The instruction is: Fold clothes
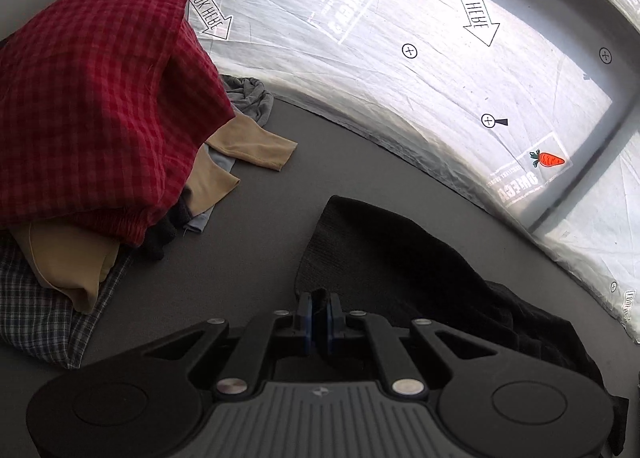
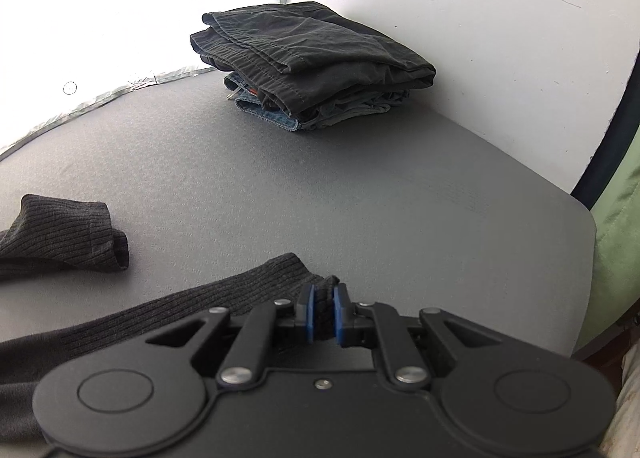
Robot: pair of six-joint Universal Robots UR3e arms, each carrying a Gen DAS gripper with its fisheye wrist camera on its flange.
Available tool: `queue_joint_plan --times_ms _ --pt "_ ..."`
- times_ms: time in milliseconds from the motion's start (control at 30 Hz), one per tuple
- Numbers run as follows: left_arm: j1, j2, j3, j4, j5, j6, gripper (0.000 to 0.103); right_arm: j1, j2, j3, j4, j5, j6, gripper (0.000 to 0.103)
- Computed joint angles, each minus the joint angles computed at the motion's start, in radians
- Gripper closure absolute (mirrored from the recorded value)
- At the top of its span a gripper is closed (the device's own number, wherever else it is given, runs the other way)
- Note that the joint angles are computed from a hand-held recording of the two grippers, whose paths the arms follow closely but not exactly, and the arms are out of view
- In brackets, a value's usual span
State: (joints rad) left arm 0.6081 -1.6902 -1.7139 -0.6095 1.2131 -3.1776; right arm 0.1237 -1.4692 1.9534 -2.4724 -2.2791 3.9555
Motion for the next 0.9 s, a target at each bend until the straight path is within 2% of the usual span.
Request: queue_joint_plan --times_ms 133,200,333,367,400,500,567,667,700,800,900 --pt "0.147 0.264 -0.289 -0.04 -0.039 0.023 0.096 0.006 -0.072 0.072 -0.056 -0.006 -0.042 0.093" --pt "0.206 0.36 -0.393 -0.066 -0.028 0.062 0.096 -0.006 -0.115 0.121 -0.077 0.006 -0.064 0.093" --pt "0.247 0.379 -0.445 -0.143 0.032 0.129 0.095 -0.077 -0.2 0.221 -0.098 0.12 -0.085 0.092" --pt "0.248 0.391 -0.455 -0.148 0.054 0.128 0.095 -0.102 -0.219 0.237 -0.088 0.159 -0.093 0.09" --pt "0.249 0.403 -0.467 -0.149 0.077 0.126 0.095 -0.12 -0.236 0.25 -0.077 0.19 -0.1 0.083" --pt "0.3 0.477 -0.485 -0.183 0.043 0.134 0.093 -0.096 -0.252 0.249 -0.058 0.163 -0.078 0.07" --pt "0.318 0.498 -0.468 -0.206 0.005 0.119 0.083 -0.086 -0.257 0.236 -0.075 0.149 -0.074 0.067" --pt "0.248 0.442 -0.424 -0.166 0.032 0.081 0.079 -0.1 -0.238 0.202 -0.122 0.202 -0.085 0.064" --pt "0.199 0.399 -0.4 -0.14 0.065 0.064 0.077 -0.107 -0.225 0.186 -0.135 0.227 -0.088 0.063" --pt "0.065 0.285 -0.344 -0.081 0.172 0.02 0.072 -0.104 -0.129 0.095 -0.129 0.28 -0.081 0.062" --pt "-0.006 0.22 -0.326 -0.052 0.216 -0.007 0.07 -0.085 -0.004 -0.033 -0.082 0.304 -0.054 0.06"
